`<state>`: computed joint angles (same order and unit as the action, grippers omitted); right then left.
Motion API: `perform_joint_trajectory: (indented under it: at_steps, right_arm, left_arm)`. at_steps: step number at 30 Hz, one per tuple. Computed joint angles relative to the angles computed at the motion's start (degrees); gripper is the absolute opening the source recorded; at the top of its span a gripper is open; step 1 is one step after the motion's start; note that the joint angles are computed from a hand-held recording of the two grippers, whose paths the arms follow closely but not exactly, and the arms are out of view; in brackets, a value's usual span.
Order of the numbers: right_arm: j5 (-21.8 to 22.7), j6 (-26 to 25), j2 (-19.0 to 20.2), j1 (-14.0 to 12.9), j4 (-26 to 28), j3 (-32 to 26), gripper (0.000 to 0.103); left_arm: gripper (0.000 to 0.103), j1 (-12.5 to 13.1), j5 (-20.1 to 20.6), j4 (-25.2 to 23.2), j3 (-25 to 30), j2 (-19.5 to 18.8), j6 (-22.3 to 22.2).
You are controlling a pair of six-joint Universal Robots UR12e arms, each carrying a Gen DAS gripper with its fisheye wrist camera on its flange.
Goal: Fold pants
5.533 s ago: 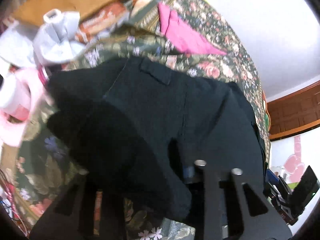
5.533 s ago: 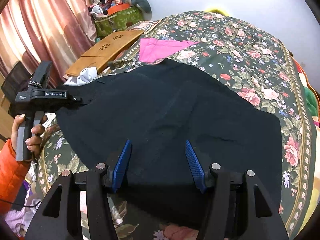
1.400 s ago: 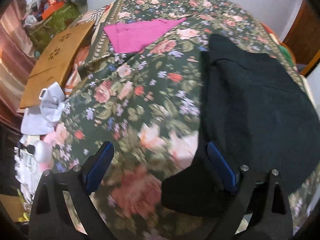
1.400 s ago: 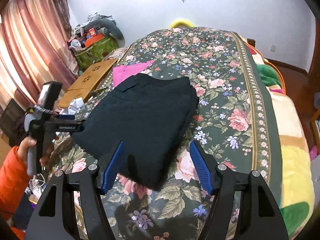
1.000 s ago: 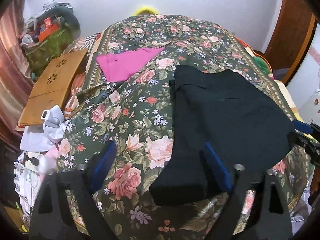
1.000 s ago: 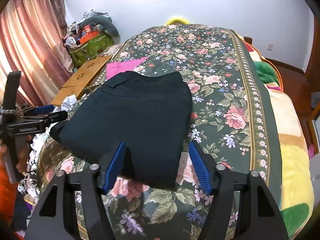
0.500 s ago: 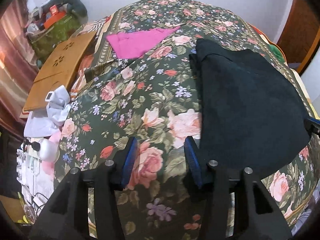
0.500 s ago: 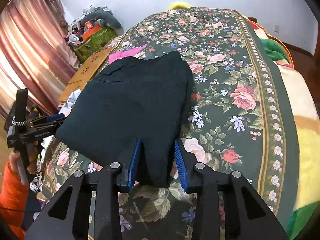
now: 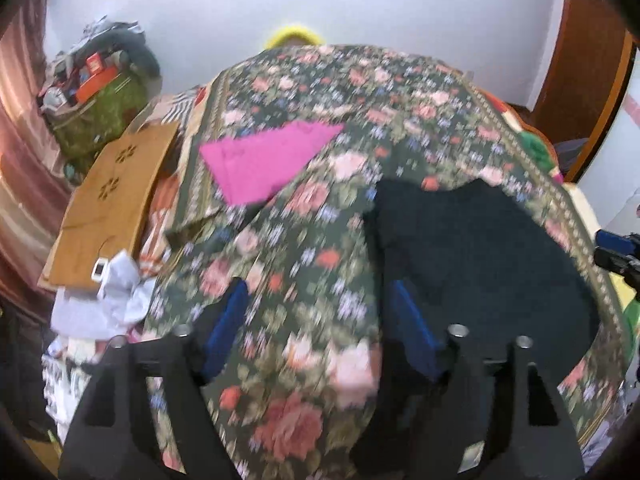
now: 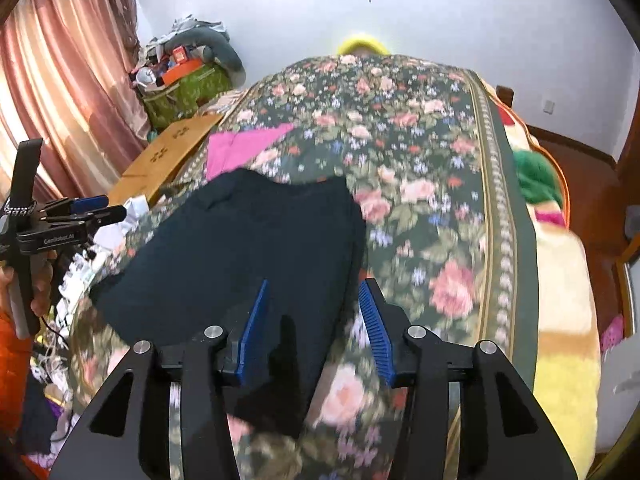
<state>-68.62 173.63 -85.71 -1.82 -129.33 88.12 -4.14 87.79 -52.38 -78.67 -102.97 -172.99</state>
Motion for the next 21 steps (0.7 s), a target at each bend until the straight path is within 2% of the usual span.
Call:
perform_joint_trajectory:
  at_steps: [6,9,11,17,21]
  right_arm:
    - [-0.2,-1.5,3.4,0.4,0.2,-3.4,0.043]
    - [1.7,-1.6,5.7,0.2,2.5,-5.7,0.043]
    - [2.1,-1.4,7.3,0.3,3.7,-7.2,0.043]
    - [2.3,-3.7,11.5,0.8,7.8,-11.5,0.043]
    - [2.5,-4.6,13.6,0.9,11.7,-13.4,0.023]
  left_arm:
    - [0.081,-0.8,-1.7,-4.5,7.1,-5.1,0.8]
    - [0.082,-1.0,-3.2,-7.5,10.3,-7.6,0.4]
    - [0.082,-1.3,-2.7,-8.9,12.0,-9.1,0.0]
    - [0.081,-2.0,-4.3,-11.9,16.1,-12.9,2.0]
    - [0.051,-2.5,-5.3,-13.7,17.2,-14.2,4.9]
